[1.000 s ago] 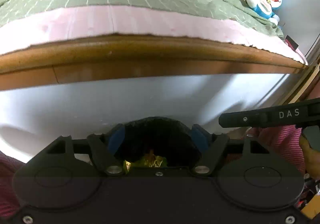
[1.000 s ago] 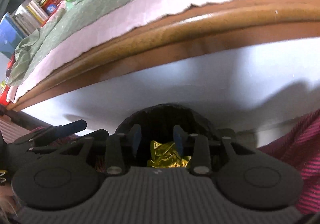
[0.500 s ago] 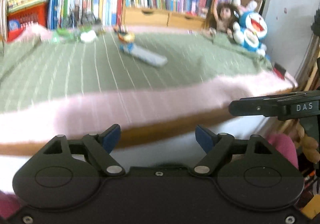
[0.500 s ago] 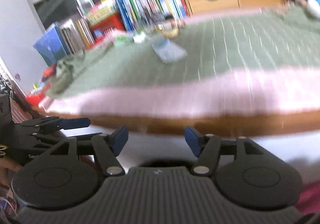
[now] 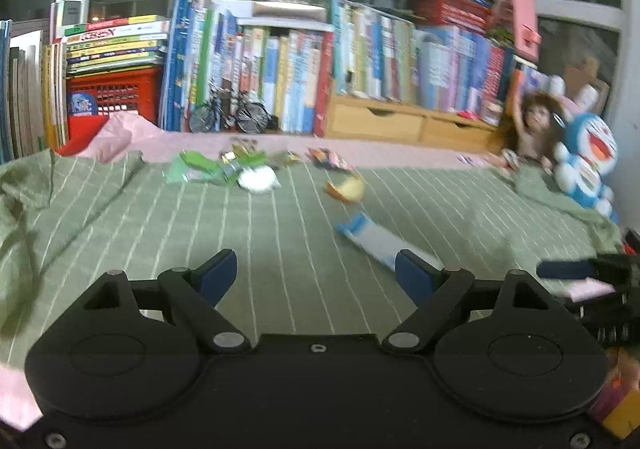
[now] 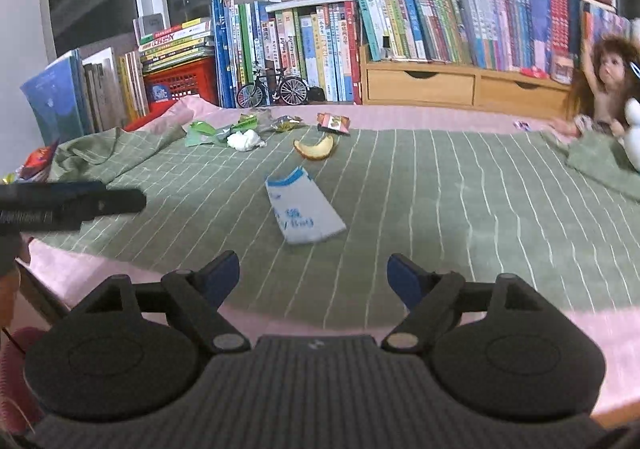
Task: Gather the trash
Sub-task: 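Raise both open grippers back over the bed cover, then grasp the white tissue ball with the left gripper while the right gripper grasps the white-blue Bag packet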
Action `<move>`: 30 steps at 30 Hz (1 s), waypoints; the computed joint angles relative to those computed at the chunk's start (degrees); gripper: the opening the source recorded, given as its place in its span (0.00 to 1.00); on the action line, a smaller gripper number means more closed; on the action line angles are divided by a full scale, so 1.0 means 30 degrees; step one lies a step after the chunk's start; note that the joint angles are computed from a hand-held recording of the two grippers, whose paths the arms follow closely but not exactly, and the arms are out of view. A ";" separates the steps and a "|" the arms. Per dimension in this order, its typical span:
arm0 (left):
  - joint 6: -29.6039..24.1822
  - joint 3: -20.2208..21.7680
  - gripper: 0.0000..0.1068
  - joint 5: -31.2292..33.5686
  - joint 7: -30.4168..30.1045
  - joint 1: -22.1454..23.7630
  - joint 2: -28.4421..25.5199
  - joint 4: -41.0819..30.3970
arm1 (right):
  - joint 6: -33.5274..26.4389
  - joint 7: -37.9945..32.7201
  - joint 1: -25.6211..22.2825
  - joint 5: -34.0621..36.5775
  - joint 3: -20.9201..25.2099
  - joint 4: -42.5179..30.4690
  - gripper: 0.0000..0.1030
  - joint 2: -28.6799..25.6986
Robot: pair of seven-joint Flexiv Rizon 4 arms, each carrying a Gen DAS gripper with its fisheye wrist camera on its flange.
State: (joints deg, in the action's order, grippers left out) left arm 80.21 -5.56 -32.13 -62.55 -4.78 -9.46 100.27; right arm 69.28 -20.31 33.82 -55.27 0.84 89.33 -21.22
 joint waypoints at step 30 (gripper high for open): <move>-0.6446 0.3556 0.86 0.9236 -1.1207 -0.0999 -1.4725 -2.1477 | -0.2893 -1.0235 0.0364 0.9068 -0.0080 -0.9583 0.90 -0.6930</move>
